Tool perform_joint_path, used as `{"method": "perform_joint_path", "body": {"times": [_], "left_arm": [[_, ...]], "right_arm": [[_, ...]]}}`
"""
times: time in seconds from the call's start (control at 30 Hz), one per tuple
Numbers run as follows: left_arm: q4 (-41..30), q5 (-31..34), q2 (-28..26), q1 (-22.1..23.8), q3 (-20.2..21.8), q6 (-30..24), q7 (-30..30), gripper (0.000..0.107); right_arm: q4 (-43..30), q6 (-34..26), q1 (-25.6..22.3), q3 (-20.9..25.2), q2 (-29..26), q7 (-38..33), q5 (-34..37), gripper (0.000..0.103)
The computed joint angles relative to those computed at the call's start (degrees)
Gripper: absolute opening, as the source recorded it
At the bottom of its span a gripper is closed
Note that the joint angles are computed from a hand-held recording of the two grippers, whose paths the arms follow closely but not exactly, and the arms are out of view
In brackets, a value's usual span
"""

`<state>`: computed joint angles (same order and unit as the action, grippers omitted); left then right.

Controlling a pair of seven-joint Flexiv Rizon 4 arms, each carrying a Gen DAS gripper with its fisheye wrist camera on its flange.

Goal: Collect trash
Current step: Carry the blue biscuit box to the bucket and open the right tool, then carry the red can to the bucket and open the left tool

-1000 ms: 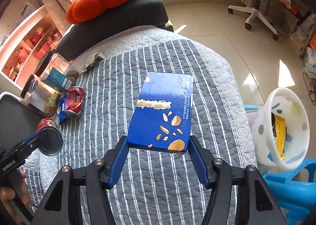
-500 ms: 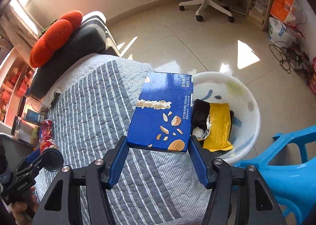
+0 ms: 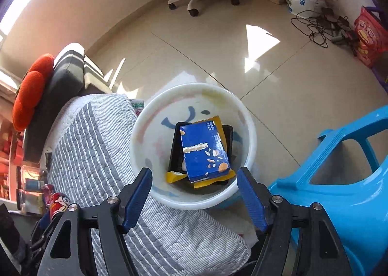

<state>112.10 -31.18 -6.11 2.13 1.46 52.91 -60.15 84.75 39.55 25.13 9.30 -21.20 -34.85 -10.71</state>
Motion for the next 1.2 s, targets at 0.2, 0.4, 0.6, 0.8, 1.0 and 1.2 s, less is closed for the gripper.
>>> {"method": "perform_joint_path", "body": {"times": [0.2, 0.4, 0.6, 0.8, 1.0, 1.2], "left_arm": [[-4.3, 0.7, -4.0, -2.0, -2.8, 1.2, 0.0, 0.089], [-8.6, 1.9, -8.5, -4.5, -5.3, 1.8, 0.6, 0.089], [-10.9, 0.9, -11.5, -5.3, -7.3, 3.8, 2.7, 0.089], [-11.7, 1.7, -11.6, -5.6, -6.7, 3.6, 3.6, 0.090], [-9.0, 2.9, -8.2, -4.7, -5.3, 3.3, 3.7, 0.102], [-6.1, 5.1, -4.3, -3.3, -2.7, 2.7, 4.8, 0.102]], "right_arm": [[3.6, -2.4, -0.2, -0.2, 3.4, 0.0, -2.3, 0.075], [7.3, -1.6, -2.0, -0.1, 6.4, 0.4, -1.7, 0.076], [9.3, -1.7, -3.5, -0.2, 7.7, 1.6, -1.6, 0.077], [9.7, -1.2, -4.0, -0.1, 8.0, 1.2, -1.5, 0.077], [8.6, -2.1, -3.0, 0.2, 7.5, 0.9, -3.0, 0.080], [6.9, -3.2, -1.6, 0.3, 6.7, 1.1, -4.2, 0.080]]}}
